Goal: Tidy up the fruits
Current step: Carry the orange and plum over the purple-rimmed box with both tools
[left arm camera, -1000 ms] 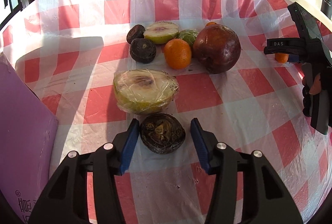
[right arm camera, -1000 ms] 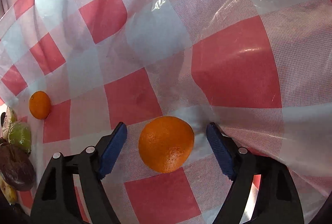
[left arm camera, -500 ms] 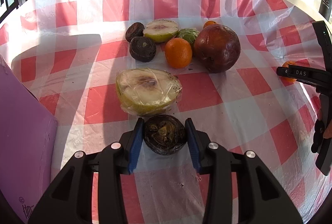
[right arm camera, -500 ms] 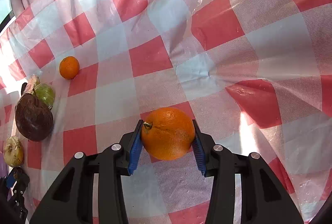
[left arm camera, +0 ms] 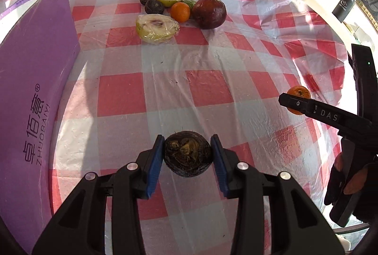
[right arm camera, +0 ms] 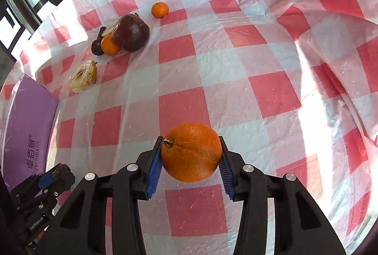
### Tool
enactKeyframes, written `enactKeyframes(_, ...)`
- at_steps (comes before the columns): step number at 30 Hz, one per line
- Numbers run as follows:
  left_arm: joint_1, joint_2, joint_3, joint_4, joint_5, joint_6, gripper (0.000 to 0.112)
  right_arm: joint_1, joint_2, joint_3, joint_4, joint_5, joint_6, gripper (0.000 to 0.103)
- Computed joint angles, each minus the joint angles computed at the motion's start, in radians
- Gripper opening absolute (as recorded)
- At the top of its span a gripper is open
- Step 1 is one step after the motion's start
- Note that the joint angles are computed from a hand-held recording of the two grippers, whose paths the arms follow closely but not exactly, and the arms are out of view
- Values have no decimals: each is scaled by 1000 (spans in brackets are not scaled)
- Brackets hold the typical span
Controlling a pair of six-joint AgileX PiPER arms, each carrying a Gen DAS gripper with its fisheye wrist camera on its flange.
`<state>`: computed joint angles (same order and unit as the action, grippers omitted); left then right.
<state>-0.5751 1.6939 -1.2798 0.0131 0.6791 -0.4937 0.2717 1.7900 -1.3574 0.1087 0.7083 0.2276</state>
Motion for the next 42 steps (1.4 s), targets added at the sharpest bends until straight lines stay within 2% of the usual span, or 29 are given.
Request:
enactKeyframes(4, 18, -82, 35, -160, 19, 276, 40, 76, -74, 99, -43, 13, 148, 44)
enactKeyframes(8, 48, -128, 21, -257, 63, 478, 40, 165, -79, 116, -118, 39, 296, 44)
enactKeyframes(11, 69, -159, 24, -289, 92, 571, 40, 235, -77, 106, -177, 64, 393, 44)
enactKeyframes(22, 295, -299, -36, -514, 242, 875, 40, 443, -45, -13, -343, 143, 686, 44)
enactKeyframes(26, 378, -353, -34, -511, 265, 933, 40, 497, -45, -52, -375, 150, 792, 44)
enactKeyframes(30, 483, -374, -26, -476, 295, 982, 40, 567, -25, -152, -432, 162, 840, 44)
enactKeyframes(35, 603, -371, -15, -419, 325, 1029, 40, 640, 57, -352, -489, 198, 826, 44)
enactKeyframes(39, 691, -357, 0, -373, 325, 1061, 40, 680, 166, -559, -493, 249, 729, 44)
enactKeyframes(42, 740, -343, 12, -328, 315, 1073, 40, 696, 288, -772, -450, 318, 612, 44)
